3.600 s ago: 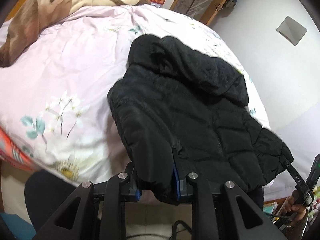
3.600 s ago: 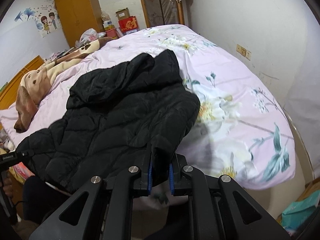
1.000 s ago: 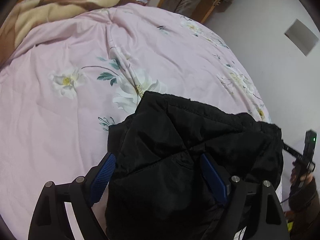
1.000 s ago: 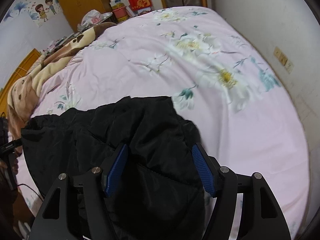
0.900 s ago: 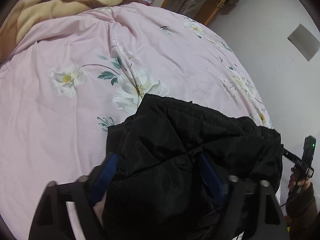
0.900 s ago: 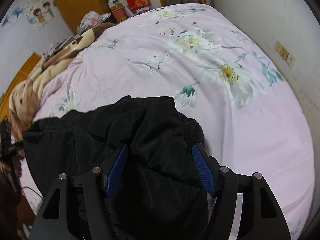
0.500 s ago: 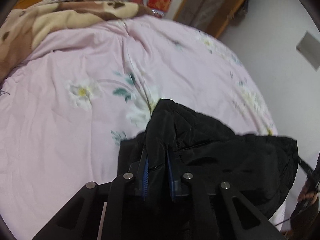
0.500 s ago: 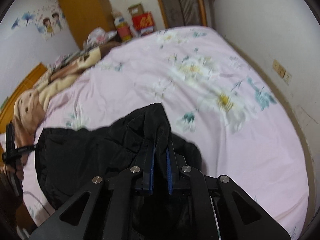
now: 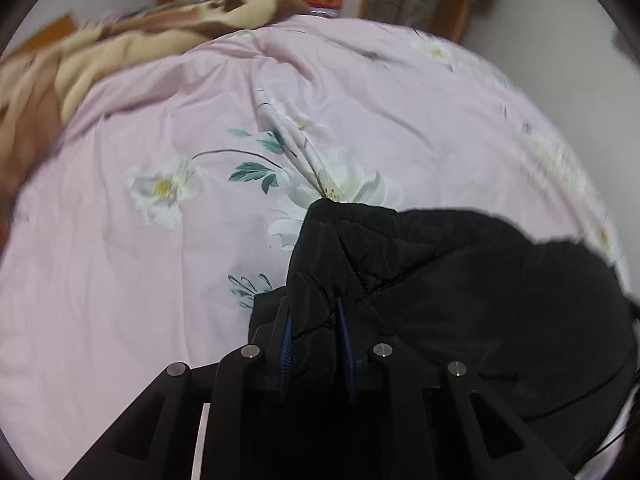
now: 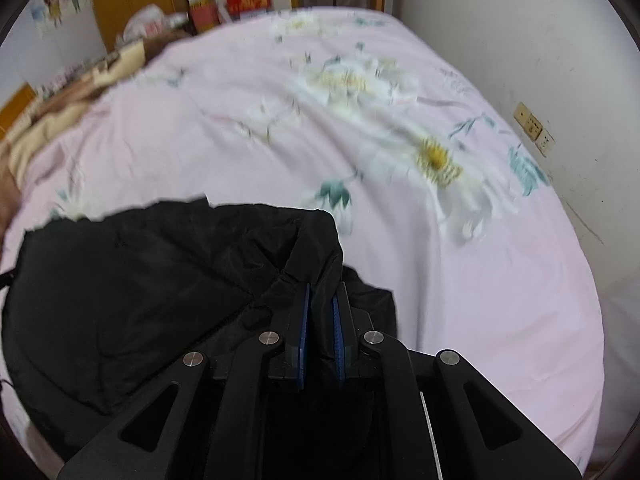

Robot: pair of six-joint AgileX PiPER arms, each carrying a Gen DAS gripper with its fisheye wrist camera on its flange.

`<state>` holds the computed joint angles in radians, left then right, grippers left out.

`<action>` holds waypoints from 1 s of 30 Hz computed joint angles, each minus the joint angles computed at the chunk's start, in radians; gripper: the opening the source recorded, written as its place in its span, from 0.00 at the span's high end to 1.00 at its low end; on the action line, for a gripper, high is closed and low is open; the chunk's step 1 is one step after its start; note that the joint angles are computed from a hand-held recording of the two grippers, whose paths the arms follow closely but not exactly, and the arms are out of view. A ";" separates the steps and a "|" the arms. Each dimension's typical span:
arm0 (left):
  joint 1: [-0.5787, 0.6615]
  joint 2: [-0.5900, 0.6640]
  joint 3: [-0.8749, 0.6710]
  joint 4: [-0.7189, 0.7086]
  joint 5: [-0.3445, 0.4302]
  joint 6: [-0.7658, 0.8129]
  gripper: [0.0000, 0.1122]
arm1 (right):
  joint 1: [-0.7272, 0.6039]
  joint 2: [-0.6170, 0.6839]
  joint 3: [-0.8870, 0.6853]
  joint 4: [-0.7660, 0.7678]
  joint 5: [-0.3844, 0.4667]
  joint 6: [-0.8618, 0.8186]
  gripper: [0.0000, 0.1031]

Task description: Fold large clothes

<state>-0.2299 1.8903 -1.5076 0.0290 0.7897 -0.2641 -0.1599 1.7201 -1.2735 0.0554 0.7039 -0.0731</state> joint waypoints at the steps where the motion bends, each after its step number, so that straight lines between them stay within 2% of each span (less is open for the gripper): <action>1: -0.002 0.002 -0.003 0.006 0.007 -0.004 0.80 | 0.009 0.015 -0.013 -0.031 0.013 0.023 0.88; 5: 0.004 -0.005 -0.024 0.005 0.046 -0.043 0.71 | 0.051 0.005 -0.032 -0.147 0.053 0.123 0.80; 6: 0.008 -0.031 -0.012 0.001 0.047 -0.046 0.68 | 0.058 -0.029 -0.008 -0.183 0.032 0.171 0.75; 7: 0.008 -0.047 -0.003 0.004 0.041 -0.048 0.61 | 0.055 -0.074 0.029 -0.189 -0.007 0.190 0.69; 9: 0.006 -0.122 0.043 0.018 0.025 -0.072 0.48 | 0.049 -0.165 0.074 -0.159 -0.046 0.182 0.41; 10: 0.003 -0.150 0.061 0.023 0.015 -0.087 0.47 | 0.054 -0.208 0.087 -0.167 -0.047 0.194 0.36; 14: -0.039 -0.333 0.189 0.005 -0.044 -0.152 0.42 | 0.119 -0.361 0.130 -0.177 -0.034 0.241 0.35; 15: -0.070 -0.362 0.212 0.020 -0.052 -0.177 0.38 | 0.146 -0.402 0.153 -0.166 -0.040 0.243 0.35; 18: -0.193 -0.393 0.243 0.113 -0.055 -0.280 0.37 | 0.252 -0.451 0.194 -0.165 -0.030 0.277 0.35; 20: -0.263 -0.385 0.251 0.140 -0.054 -0.312 0.37 | 0.338 -0.453 0.240 -0.183 -0.050 0.328 0.35; 22: -0.341 -0.345 0.248 0.202 -0.046 -0.372 0.37 | 0.413 -0.436 0.285 -0.270 -0.087 0.433 0.35; 24: -0.393 -0.266 0.215 0.255 -0.010 -0.434 0.37 | 0.469 -0.383 0.299 -0.338 -0.098 0.530 0.35; 27: -0.430 -0.189 0.219 0.356 -0.028 -0.555 0.34 | 0.481 -0.292 0.319 -0.359 -0.150 0.587 0.35; 30: -0.432 -0.127 0.220 0.389 -0.050 -0.565 0.31 | 0.479 -0.218 0.353 -0.430 -0.215 0.664 0.34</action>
